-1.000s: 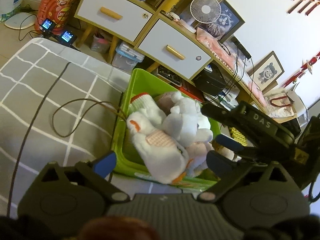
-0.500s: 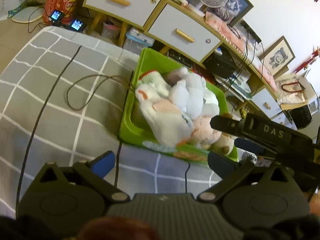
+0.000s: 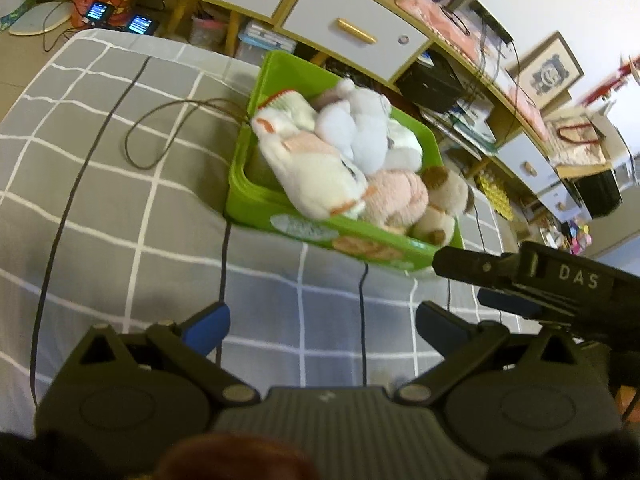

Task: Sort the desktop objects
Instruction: 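Withdraw both tools from the tray toward the burger and red-collared plushes, then grasp the burger plush with left tool while right tool grasps the white red-collared plush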

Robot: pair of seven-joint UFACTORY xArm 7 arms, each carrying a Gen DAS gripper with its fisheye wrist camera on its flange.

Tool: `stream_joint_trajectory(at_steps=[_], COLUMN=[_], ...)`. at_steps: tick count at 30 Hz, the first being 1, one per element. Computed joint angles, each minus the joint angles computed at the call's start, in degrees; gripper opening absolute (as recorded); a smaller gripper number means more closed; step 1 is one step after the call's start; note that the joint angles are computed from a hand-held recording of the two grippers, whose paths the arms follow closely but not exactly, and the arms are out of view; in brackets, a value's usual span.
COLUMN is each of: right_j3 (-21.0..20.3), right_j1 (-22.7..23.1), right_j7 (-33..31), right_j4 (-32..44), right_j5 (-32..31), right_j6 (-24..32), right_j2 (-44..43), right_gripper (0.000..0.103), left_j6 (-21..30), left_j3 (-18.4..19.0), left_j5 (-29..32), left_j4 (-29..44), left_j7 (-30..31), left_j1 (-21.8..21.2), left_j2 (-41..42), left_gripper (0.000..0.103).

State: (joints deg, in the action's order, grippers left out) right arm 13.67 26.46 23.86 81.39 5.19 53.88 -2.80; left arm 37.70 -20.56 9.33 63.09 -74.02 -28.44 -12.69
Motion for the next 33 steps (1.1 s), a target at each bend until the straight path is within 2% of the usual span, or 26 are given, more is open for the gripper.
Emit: stream_joint_trajectory(at_steps=[4, 11, 16, 18, 23, 33], right_j3=[-0.3, -0.7, -1.9, -1.8, -1.8, -3.1], right_j1=[-0.2, -0.8, -0.7, -0.9, -0.7, -0.7], right_j7=[-0.6, -1.6, -5.1, -5.8, -9.7, -15.1], right_j4=[-2.0, -7.5, -13.0, -13.0, -15.5, -20.9], right_j5=[2.5, 5.2, 9.9, 9.4, 9.4, 12.6], right_j6=[1.6, 0.5, -0.1, 2.3, 1.9, 6.3], right_j2=[-2.5, -7.8, -11.8, -12.4, -15.7, -20.5], right_gripper=[0.091, 0.091, 0.091, 0.091, 0.092, 0.092], left_j6=[0.7, 4.4, 5.9, 6.2, 7.9, 3.4], left_j3=[0.2, -0.8, -1.4, -1.6, -1.8, -0.7], left_j5=[-1.9, -3.0, -3.8, -4.3, -5.1, -11.4], left_j4=[-0.3, -0.3, 0.1, 0.1, 0.5, -4.2], left_j7=[2.7, 5.4, 7.4, 8.8, 12.7, 16.0], left_j1=[-1.2, -2.2, -3.3, -4.0, -5.4, -6.5], left_j2=[-0.8, -2.1, -2.2, -2.1, -1.8, -5.0], left_gripper=[0.102, 0.102, 0.102, 0.102, 0.102, 0.102])
